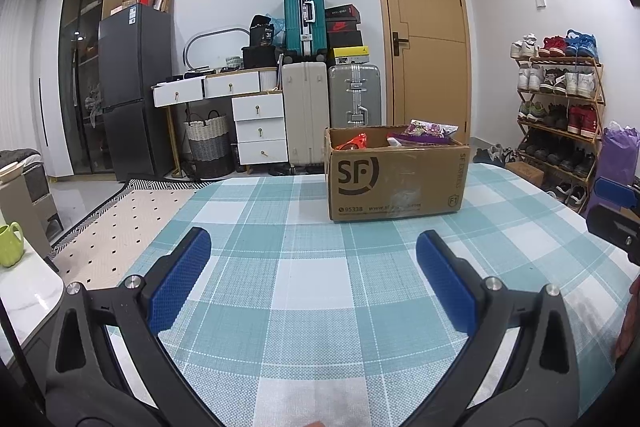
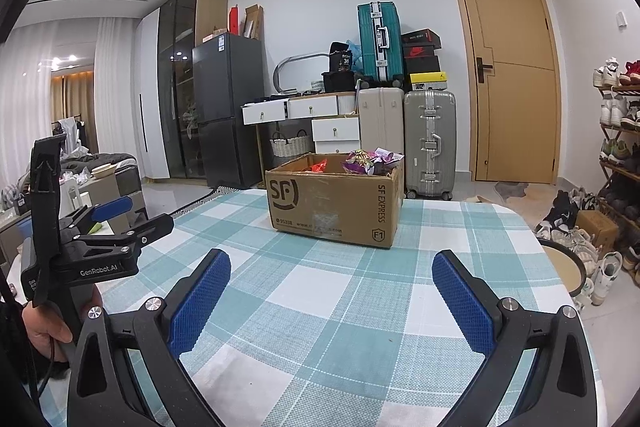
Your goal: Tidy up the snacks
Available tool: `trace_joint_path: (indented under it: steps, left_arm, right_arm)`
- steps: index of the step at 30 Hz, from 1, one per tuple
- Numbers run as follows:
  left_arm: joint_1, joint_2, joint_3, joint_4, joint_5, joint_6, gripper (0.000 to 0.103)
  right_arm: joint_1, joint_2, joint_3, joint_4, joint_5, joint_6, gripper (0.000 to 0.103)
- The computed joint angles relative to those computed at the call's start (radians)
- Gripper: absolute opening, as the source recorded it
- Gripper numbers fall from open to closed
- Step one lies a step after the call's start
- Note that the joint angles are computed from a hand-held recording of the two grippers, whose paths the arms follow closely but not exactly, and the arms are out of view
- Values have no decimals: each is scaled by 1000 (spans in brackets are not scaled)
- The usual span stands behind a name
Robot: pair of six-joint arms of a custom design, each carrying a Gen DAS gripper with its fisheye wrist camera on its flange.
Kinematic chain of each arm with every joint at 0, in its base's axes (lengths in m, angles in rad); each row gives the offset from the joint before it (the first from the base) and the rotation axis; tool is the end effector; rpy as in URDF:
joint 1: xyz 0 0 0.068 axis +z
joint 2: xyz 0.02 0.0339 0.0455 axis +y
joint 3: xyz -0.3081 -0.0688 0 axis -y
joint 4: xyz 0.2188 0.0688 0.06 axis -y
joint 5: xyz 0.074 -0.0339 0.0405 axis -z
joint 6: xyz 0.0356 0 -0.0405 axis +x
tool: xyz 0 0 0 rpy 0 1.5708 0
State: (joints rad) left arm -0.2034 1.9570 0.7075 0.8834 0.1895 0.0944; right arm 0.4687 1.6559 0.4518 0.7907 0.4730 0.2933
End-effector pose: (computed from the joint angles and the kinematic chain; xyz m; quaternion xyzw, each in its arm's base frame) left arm 0.3550 -0.0801 0.1712 0.1747 0.8033 -0.1086 0.5590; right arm 0.2548 0.1109 0.1953 0.0564 0.8220 0.0156 0.5665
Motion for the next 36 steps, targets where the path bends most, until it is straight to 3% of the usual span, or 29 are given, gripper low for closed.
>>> trace_joint_path:
  steps: [36]
  left_arm:
    - [-8, -4, 22, -67, -18, 22, 103]
  right_arm:
    - [23, -6, 3, -21, 34, 24, 103]
